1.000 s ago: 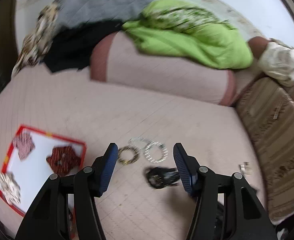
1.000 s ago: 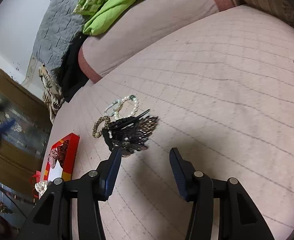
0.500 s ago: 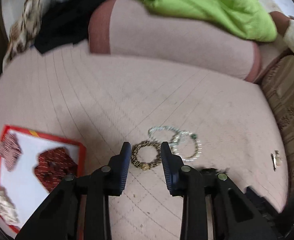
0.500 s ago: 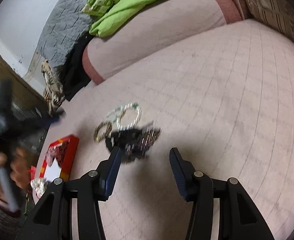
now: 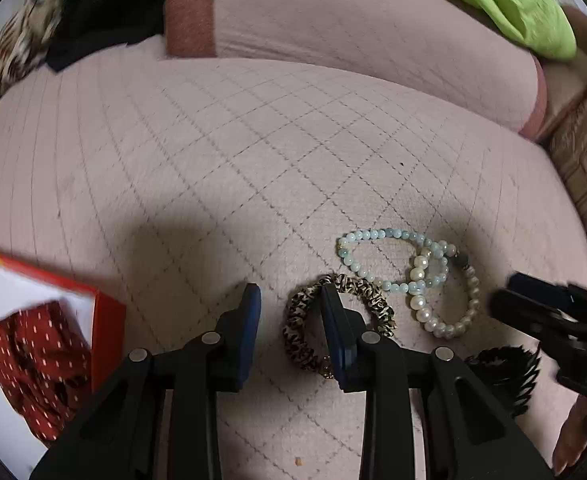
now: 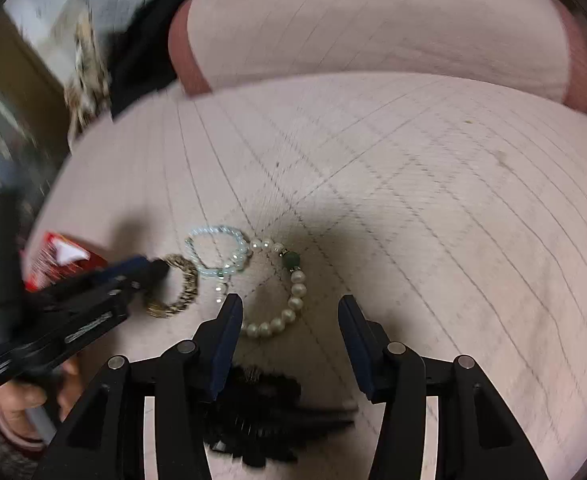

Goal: Organize jewelry
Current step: 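Grasp the leopard-print bracelet with the left gripper while the right grasps the pearl bracelet, then carry both bracelets into the tray and open both grippers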

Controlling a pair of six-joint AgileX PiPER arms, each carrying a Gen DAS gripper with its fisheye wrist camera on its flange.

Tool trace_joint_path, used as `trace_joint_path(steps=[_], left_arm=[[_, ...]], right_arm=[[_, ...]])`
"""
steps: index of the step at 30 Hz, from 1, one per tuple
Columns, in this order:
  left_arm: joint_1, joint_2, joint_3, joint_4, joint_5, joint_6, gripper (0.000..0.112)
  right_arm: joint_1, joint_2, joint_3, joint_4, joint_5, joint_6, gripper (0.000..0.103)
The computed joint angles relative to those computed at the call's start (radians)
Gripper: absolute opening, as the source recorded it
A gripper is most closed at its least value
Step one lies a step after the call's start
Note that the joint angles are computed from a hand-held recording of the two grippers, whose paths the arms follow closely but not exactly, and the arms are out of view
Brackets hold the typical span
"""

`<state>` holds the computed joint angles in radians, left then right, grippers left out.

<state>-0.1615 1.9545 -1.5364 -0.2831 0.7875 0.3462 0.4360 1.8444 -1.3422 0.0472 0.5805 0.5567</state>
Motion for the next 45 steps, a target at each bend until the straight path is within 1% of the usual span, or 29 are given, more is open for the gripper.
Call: trace_joint_path(steps=[2, 3, 5, 7, 8, 9, 10, 12, 13, 16, 19, 23, 27, 29, 31, 33, 35, 36, 39, 42, 45], left_arm=[[-0.008, 0.001, 0.006, 0.011, -0.023, 0.014, 0.030], [-0.011, -0.001, 0.012, 0.013, -0.033, 0.017, 0.030], [-0.015, -0.013, 0.044, 0.014, -0.070, 0.027, 0.030], [-0.025, -0.026, 0.078, 0.030, -0.109, 0.028, 0.030], [-0.033, -0.034, 0.092, 0.051, -0.125, 0.018, 0.026], [-0.040, -0.040, 0.099, 0.073, -0.129, -0.002, 0.019], [-0.038, -0.047, 0.102, 0.077, -0.122, -0.005, 0.005], [-0.022, -0.053, 0.087, 0.040, -0.072, 0.009, 0.005], [-0.014, -0.059, 0.086, 0.022, -0.056, 0.016, 0.005], [0.001, -0.119, 0.127, -0.006, -0.049, 0.033, 0.005], [0.033, -0.197, 0.159, -0.064, -0.013, 0.067, 0.005], [0.093, -0.336, 0.212, -0.162, 0.065, 0.131, 0.005], [0.170, -0.457, 0.242, -0.238, 0.160, 0.185, 0.005], [0.221, -0.506, 0.245, -0.262, 0.211, 0.213, 0.005], [0.271, -0.552, 0.251, -0.275, 0.256, 0.238, 0.005], [0.352, -0.592, 0.245, -0.288, 0.303, 0.277, 0.005], [0.418, -0.603, 0.232, -0.296, 0.328, 0.310, 0.005], [0.473, -0.604, 0.221, -0.302, 0.346, 0.340, 0.005], [0.596, -0.568, 0.193, -0.318, 0.373, 0.399, 0.005], [0.716, -0.481, 0.131, -0.319, 0.397, 0.422, 0.005], [0.791, -0.390, 0.078, -0.303, 0.396, 0.426, 0.005]], right_arm=[[0.005, 0.062, -0.073, -0.014, 0.065, -0.012, 0.040], [0.007, 0.091, -0.108, -0.018, 0.098, -0.013, 0.038], [0.020, 0.115, -0.141, -0.066, 0.120, 0.016, 0.037], [0.038, 0.135, -0.181, -0.122, 0.167, 0.050, 0.022], [0.044, 0.140, -0.189, -0.146, 0.178, 0.065, 0.011], [0.046, 0.137, -0.185, -0.152, 0.175, 0.068, 0.011], [0.046, 0.124, -0.164, -0.152, 0.158, 0.076, 0.011], [0.044, 0.100, -0.134, -0.159, 0.142, 0.096, 0.010], [0.046, 0.071, -0.098, -0.171, 0.119, 0.125, 0.010], [0.055, -0.007, -0.019, -0.208, 0.069, 0.194, 0.010], [0.083, -0.097, 0.046, -0.291, 0.056, 0.290, 0.010], [0.136, -0.218, 0.115, -0.393, 0.082, 0.412, 0.010], [0.204, -0.325, 0.155, -0.481, 0.134, 0.524, 0.010], [0.254, -0.378, 0.163, -0.515, 0.179, 0.571, 0.010], [0.291, -0.393, 0.142, -0.531, 0.210, 0.591, 0.010], [0.331, -0.390, 0.114, -0.548, 0.237, 0.615, 0.010], [0.382, -0.379, 0.072, -0.565, 0.273, 0.628, 0.010], [0.404, -0.372, 0.057, -0.574, 0.288, 0.638, 0.010], [0.462, -0.324, -0.017, -0.578, 0.319, 0.637, 0.010], [0.497, -0.252, -0.112, -0.558, 0.337, 0.609, 0.010], [0.510, -0.162, -0.225, -0.506, 0.340, 0.562, 0.010]])
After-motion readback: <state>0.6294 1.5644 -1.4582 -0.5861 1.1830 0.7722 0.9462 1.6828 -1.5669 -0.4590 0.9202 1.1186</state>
